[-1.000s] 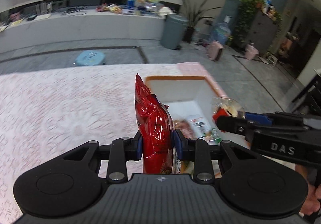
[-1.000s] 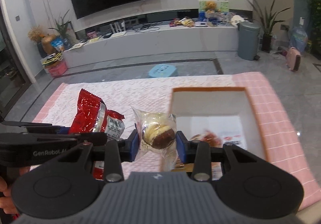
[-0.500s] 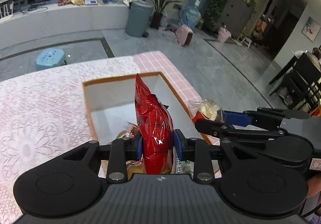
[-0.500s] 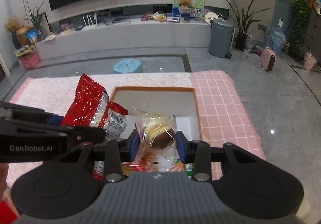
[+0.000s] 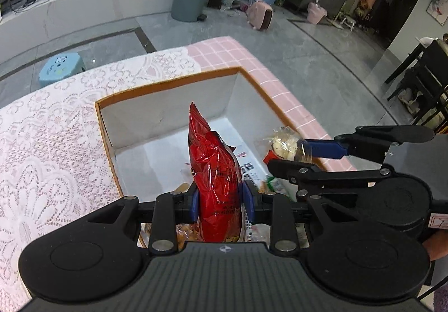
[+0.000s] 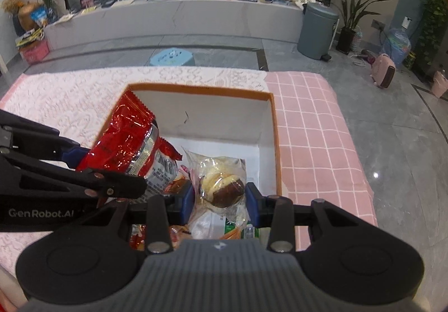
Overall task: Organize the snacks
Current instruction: 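Open both tools to drop the red bag and bun into the box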
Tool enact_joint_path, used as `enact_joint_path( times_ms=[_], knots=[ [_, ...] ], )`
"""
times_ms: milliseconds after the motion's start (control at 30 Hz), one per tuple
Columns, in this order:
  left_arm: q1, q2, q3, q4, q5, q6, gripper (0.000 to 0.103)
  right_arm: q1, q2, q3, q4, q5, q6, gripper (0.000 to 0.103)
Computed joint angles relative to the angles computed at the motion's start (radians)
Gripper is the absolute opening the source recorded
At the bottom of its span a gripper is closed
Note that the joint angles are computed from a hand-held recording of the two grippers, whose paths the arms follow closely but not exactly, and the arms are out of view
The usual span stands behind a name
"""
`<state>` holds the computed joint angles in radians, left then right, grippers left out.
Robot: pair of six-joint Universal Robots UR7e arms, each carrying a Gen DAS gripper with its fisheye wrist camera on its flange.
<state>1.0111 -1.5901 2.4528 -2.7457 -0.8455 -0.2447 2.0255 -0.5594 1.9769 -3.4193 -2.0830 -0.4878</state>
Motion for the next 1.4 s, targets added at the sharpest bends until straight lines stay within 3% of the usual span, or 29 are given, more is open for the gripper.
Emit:
enact_joint_path(
  times_ms=[300, 600, 733, 967, 1133, 1267, 1400],
  knots=[
    [0.073, 0.04, -0.027, -0.059, -0.047, 0.079, 0.034, -0.041, 0.095, -0.104, 0.019, -0.029, -0.108, 0.037],
    [0.08, 0.055, -0.039, -0.103, -0.067, 0.133, 0.034, -0.047, 0.136, -0.158, 0.058, -0.055, -0.167, 0.04],
    [0.072, 0.073, -0.037, -0.137, -0.061, 0.143, 0.034, -0.053, 0.119, -0.144, 0.068, -0.033, -0.179, 0.04],
    [0.035, 0.139, -0.059, -0.18, 0.1, 0.249, 0.034, -0.066, 0.089, -0.116, 0.066, 0.002, -0.195, 0.045],
    [-0.003, 0.195, -0.047, -0.242, 0.242, 0.414, 0.034, -0.071, 0.089, -0.112, 0.049, 0.014, -0.195, 0.046],
    [-0.007, 0.243, -0.037, -0.25, 0.301, 0.512, 0.034, -0.076, 0.088, -0.117, 0.066, 0.03, -0.167, 0.046],
    [0.005, 0.271, -0.032, -0.268, 0.292, 0.547, 0.034, -0.076, 0.092, -0.123, 0.073, 0.037, -0.159, 0.046]
  ],
)
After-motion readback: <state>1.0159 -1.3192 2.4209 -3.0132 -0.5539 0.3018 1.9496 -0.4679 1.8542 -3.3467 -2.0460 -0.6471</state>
